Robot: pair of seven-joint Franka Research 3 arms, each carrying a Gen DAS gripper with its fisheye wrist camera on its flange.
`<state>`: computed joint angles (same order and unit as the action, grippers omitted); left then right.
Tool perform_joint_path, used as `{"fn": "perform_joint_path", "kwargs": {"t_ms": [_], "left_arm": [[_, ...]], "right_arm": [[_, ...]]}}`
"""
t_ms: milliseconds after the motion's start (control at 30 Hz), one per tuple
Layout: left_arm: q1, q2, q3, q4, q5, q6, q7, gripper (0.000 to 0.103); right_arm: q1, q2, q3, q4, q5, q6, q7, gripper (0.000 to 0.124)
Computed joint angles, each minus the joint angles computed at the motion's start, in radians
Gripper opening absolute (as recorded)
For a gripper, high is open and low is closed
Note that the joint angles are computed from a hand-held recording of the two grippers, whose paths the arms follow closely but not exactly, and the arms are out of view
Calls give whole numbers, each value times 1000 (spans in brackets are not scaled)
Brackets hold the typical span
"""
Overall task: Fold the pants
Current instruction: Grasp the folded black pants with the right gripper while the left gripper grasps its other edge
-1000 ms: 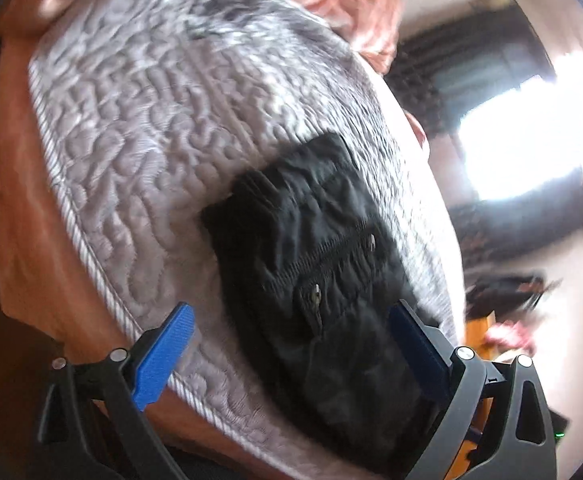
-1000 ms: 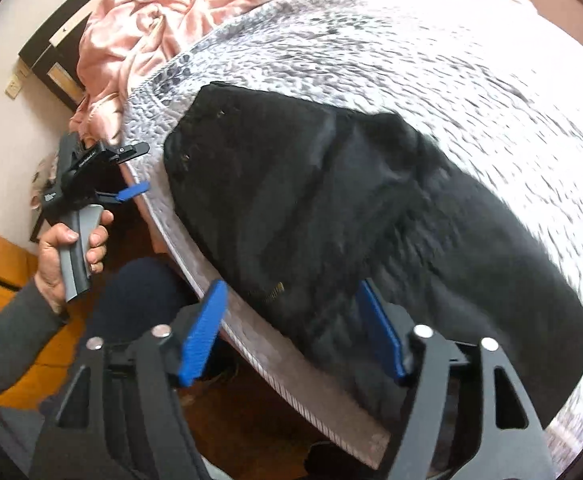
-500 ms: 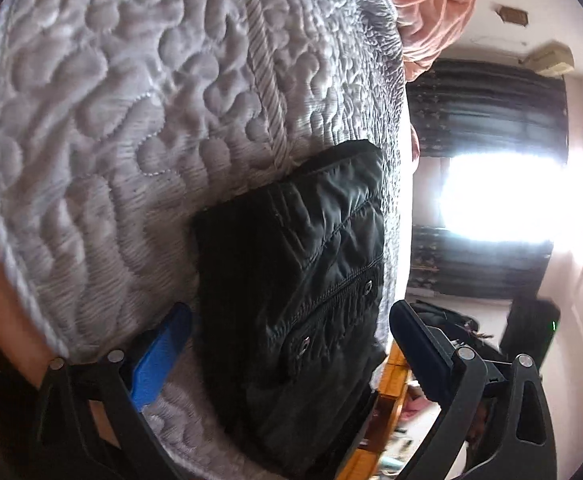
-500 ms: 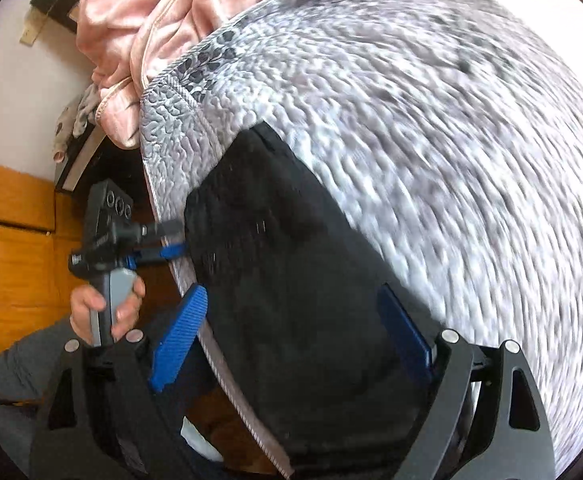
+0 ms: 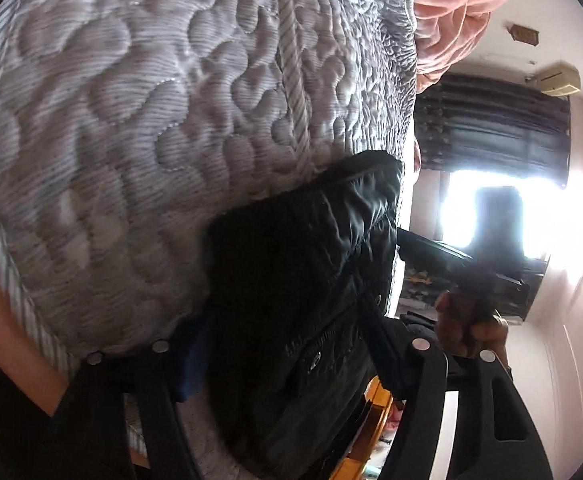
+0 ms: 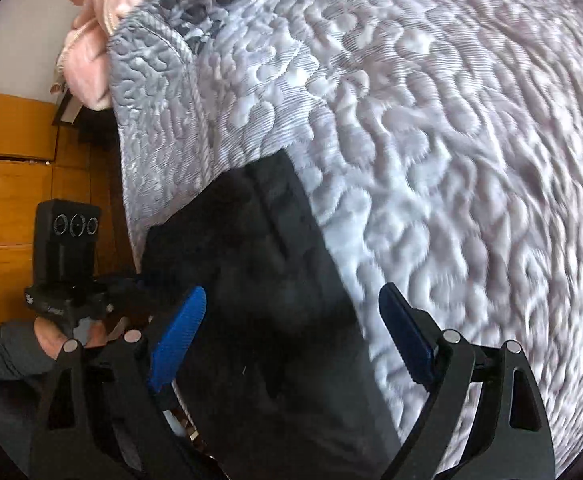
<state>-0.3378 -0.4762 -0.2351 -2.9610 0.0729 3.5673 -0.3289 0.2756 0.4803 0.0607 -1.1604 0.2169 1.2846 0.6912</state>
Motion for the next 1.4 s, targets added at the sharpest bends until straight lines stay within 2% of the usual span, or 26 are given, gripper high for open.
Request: {"fn": "perform_joint_path", "kwargs": {"t_ms": [133, 200, 233, 267, 300, 333, 433, 600, 833, 967, 1400], "left_arm": [[14, -7, -25, 6, -15, -26, 5, 67], [9, -7, -23, 16, -17, -54, 2, 59], [-2, -9, -11, 19, -15, -73, -6, 52], [-2, -19, -23, 15, -25, -82, -15, 44], [-8, -28, -19, 8, -24, -86, -18, 42], [-5, -31, -22, 11, -24, -95, -18, 38], [17, -65, -53, 31, -26, -149, -4, 32], [39, -120, -75, 93, 0, -244, 40, 30], [23, -160, -52, 236, 60, -391, 143, 29], [18, -173, -75, 326, 85, -473, 196, 29], [-19, -97, -137, 615, 143, -667, 326, 29]], "right_arm": [[17, 48, 9, 42, 1, -16, 6, 88], [27, 45, 11, 22, -3, -1, 7, 88], [35, 29, 10, -11, -12, 23, 2, 84], [39, 16, 10, -31, -18, 42, -2, 79], [39, 9, 11, -36, -18, 46, -6, 63], [36, 18, 12, -13, -10, 25, -1, 41], [28, -18, 11, -22, -5, 23, -17, 31], [7, -84, 4, -27, 16, 27, -23, 29], [-50, -203, -14, -15, 56, 10, -42, 29], [-95, -247, -33, 31, 78, -17, -56, 29], [-236, -363, -97, 86, 159, -67, -103, 29]]}}
